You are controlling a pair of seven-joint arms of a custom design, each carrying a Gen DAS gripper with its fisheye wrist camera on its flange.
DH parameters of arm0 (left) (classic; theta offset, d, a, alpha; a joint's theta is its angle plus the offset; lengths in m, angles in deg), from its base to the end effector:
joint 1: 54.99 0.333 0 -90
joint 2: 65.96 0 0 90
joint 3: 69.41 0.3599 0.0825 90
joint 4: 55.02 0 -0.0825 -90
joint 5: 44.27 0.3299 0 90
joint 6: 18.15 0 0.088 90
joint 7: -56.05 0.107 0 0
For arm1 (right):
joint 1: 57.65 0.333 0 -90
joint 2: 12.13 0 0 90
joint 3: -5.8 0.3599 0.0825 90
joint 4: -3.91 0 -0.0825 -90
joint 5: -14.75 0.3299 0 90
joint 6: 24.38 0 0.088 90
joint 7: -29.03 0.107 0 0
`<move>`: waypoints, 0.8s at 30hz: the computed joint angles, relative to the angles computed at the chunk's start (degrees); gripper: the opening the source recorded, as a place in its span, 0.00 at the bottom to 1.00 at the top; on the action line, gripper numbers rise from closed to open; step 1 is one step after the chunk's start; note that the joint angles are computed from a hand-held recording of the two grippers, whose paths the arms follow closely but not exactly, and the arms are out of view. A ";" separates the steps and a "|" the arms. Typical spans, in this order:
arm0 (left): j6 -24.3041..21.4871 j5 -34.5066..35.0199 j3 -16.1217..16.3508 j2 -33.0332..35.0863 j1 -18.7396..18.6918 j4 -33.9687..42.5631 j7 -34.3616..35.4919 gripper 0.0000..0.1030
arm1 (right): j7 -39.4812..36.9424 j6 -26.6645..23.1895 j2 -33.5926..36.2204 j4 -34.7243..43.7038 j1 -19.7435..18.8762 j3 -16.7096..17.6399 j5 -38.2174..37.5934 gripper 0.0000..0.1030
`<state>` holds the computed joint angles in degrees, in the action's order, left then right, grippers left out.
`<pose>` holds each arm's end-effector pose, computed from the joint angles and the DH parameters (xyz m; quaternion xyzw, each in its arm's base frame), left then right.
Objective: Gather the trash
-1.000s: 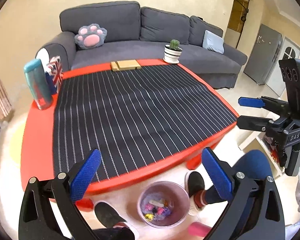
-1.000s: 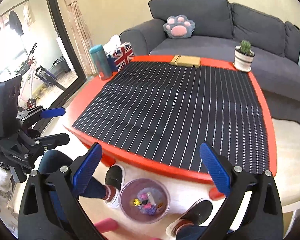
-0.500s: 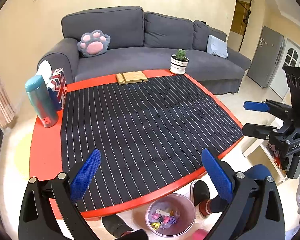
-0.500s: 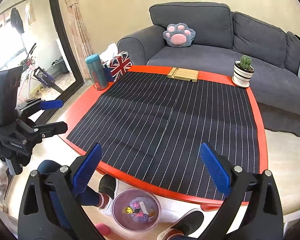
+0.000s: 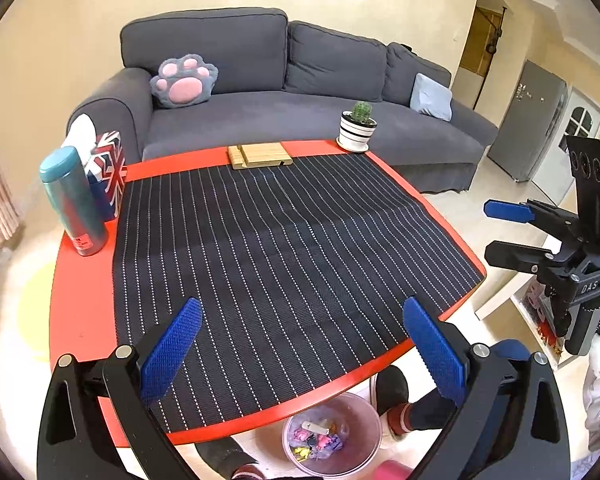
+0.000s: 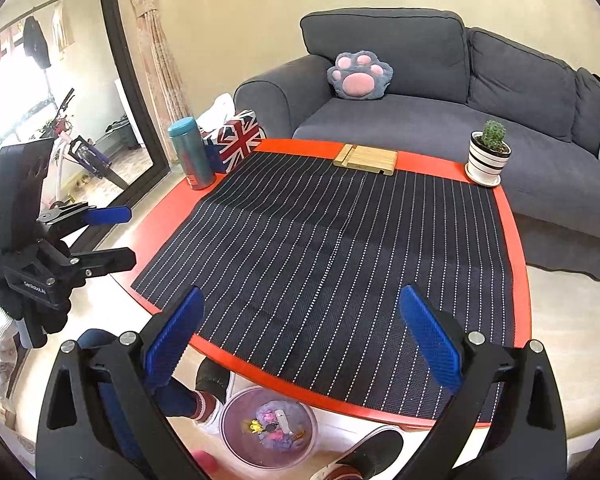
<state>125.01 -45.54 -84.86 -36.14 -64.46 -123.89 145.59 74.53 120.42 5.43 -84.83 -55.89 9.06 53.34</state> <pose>0.6806 -0.2450 0.6300 -0.5371 0.7475 -0.3602 0.1519 0.6603 0.0451 0.6069 -0.7658 0.4911 -0.1626 0.3820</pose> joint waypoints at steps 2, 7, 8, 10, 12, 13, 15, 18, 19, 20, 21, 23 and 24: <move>0.14 0.00 0.01 0.03 0.04 0.02 0.02 0.94 | 0.10 0.02 0.06 0.13 0.03 -0.02 -0.11 0.94; 0.88 0.86 0.51 0.04 -0.33 -0.10 -0.87 0.94 | 0.04 -0.22 0.12 0.32 -0.14 0.04 0.12 0.94; 1.01 1.20 0.66 0.00 -0.45 -0.19 -1.04 0.94 | 0.10 -0.28 0.18 0.42 -0.14 0.02 0.08 0.94; 0.95 1.64 0.75 0.11 -0.55 -0.01 -1.13 0.94 | 0.30 -0.31 0.36 0.66 -0.13 -0.04 -0.04 0.94; 0.75 1.75 0.72 0.21 -0.53 0.10 -1.25 0.94 | 0.50 -0.32 0.48 0.83 -0.12 -0.07 -0.23 0.94; 0.59 1.78 0.71 0.27 -0.52 0.14 -1.33 0.94 | 0.58 -0.38 0.54 0.91 -0.13 -0.07 -0.30 0.94; 0.45 1.85 0.68 0.29 -0.48 0.16 -1.33 0.94 | 0.76 -0.48 0.70 1.15 -0.14 -0.07 -0.50 0.94; 0.28 1.81 0.58 0.40 -0.42 0.31 -1.23 0.94 | 0.75 -0.48 0.74 1.22 -0.22 0.01 -0.50 0.94; 0.12 1.78 0.55 0.51 -0.41 0.55 -1.19 0.94 | 0.75 -0.48 0.74 1.22 -0.23 0.02 -0.50 0.94; 0.04 1.74 0.51 0.60 -0.38 0.72 -1.11 0.94 | 0.86 -0.41 0.77 1.22 -0.18 0.01 -0.58 0.94; -0.03 1.76 0.51 0.65 -0.40 0.81 -1.02 0.94 | 0.93 -0.43 0.80 1.27 -0.17 0.01 -0.62 0.94; -0.02 1.73 0.49 0.68 -0.41 0.83 -0.93 0.94 | 0.92 -0.44 0.82 1.30 -0.18 0.03 -0.70 0.94; -0.06 1.70 0.50 0.70 -0.40 0.87 -0.92 0.94 | 0.94 -0.44 0.84 1.31 -0.18 0.04 -0.72 0.94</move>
<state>124.95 -43.84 -84.36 -35.44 -64.86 -123.02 144.67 75.46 119.98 6.27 -83.51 -56.07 9.10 52.62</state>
